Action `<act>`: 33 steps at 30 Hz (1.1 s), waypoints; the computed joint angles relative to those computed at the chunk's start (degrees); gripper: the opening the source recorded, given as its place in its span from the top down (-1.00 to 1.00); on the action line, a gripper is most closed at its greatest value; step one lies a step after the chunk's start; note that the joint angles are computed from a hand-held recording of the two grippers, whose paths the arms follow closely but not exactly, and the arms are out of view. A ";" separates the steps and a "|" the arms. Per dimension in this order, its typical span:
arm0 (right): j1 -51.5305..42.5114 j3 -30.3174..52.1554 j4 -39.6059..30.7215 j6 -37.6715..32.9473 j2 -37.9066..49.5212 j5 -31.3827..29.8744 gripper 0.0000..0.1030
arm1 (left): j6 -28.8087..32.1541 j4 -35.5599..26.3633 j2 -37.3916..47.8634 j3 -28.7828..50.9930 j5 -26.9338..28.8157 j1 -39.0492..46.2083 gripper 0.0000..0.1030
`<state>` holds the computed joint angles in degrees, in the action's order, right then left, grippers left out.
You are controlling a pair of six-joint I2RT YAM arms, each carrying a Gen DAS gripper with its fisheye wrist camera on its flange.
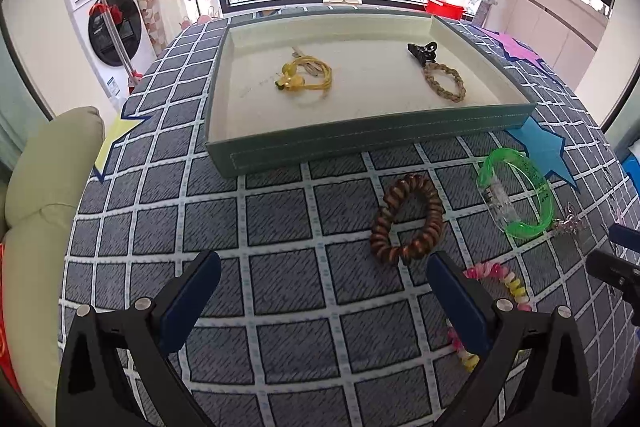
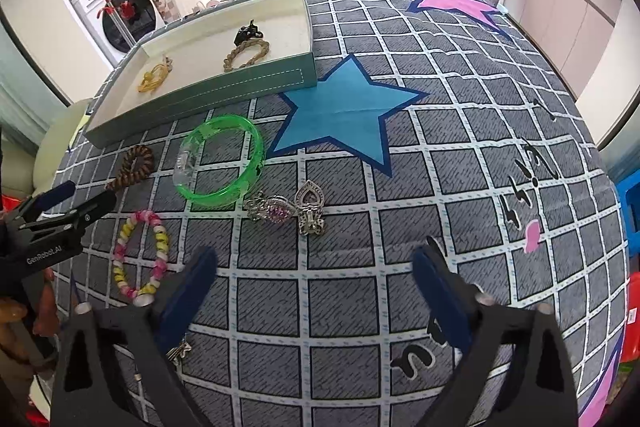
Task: Organize jewelry
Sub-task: 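Move the right gripper toward the silver charm clip while the left nears the wooden bead bracelet, then grasp the silver heart charm clip with the right gripper while the left grasps the brown bead bracelet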
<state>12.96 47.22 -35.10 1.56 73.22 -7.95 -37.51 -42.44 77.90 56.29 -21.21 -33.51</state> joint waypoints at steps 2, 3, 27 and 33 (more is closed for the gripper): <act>0.49 -0.13 0.48 -0.21 0.24 0.95 -0.59 | 0.56 0.43 0.60 0.32 -0.01 0.00 -1.00; 0.69 -0.17 0.74 -0.34 0.51 1.39 -0.44 | 0.76 0.60 0.80 0.43 -0.12 0.01 -1.00; 3.33 -0.35 4.53 -1.51 2.48 3.81 0.88 | 5.65 3.72 4.58 3.26 3.04 -1.40 0.44; 0.96 -0.48 3.30 -1.10 -0.21 0.55 0.91 | 5.43 4.05 2.45 2.31 2.99 -1.51 0.54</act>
